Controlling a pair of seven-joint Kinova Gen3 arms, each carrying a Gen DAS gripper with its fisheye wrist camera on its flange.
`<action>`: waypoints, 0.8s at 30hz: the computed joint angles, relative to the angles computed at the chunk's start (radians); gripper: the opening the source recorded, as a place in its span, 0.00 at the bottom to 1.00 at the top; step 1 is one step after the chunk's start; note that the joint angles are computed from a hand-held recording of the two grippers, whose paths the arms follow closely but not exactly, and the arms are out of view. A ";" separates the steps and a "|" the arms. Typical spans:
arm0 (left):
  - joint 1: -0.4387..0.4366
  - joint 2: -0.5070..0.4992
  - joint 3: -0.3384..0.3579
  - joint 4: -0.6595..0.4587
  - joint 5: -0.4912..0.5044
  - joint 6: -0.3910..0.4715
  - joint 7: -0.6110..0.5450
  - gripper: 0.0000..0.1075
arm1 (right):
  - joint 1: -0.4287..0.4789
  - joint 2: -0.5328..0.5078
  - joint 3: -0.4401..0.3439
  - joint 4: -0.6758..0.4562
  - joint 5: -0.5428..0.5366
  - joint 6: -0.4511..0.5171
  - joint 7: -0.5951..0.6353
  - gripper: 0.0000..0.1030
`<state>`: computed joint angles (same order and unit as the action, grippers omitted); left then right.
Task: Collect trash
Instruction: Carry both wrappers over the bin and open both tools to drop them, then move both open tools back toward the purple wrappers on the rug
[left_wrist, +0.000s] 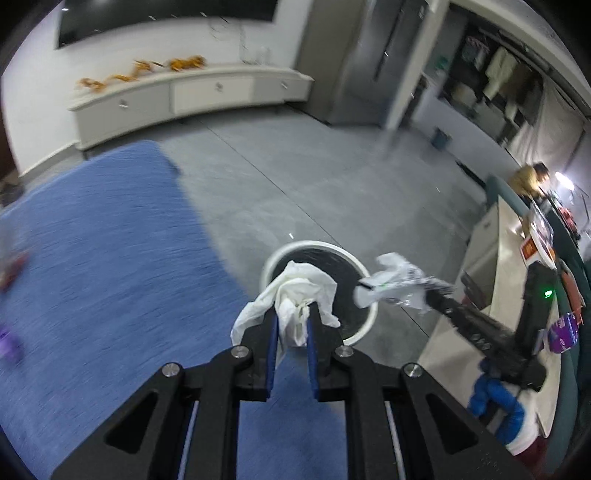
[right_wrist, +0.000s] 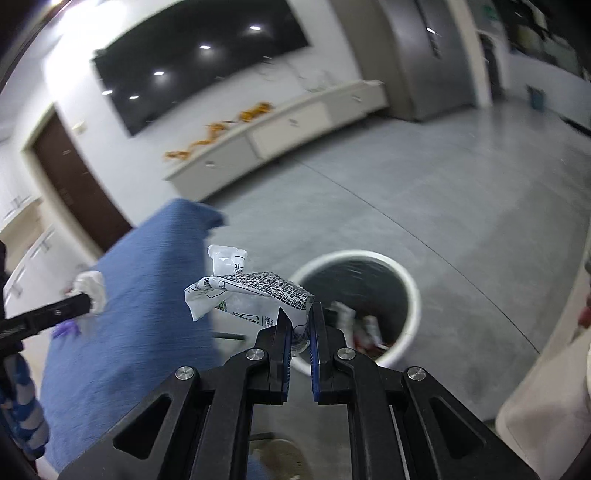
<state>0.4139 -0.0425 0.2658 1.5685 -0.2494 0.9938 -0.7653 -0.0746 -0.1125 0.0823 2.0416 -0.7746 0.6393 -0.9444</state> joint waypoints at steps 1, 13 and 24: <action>-0.002 0.038 -0.003 -0.022 0.011 -0.010 -0.018 0.12 | 0.003 0.023 0.002 -0.004 0.006 -0.010 -0.005 0.08; -0.034 0.364 -0.109 -0.229 0.219 -0.074 -0.213 0.25 | 0.058 0.327 -0.131 -0.152 0.167 -0.136 -0.168 0.16; -0.084 0.353 -0.125 -0.182 0.347 -0.182 -0.287 0.57 | 0.109 0.351 -0.206 -0.161 0.254 -0.173 -0.242 0.45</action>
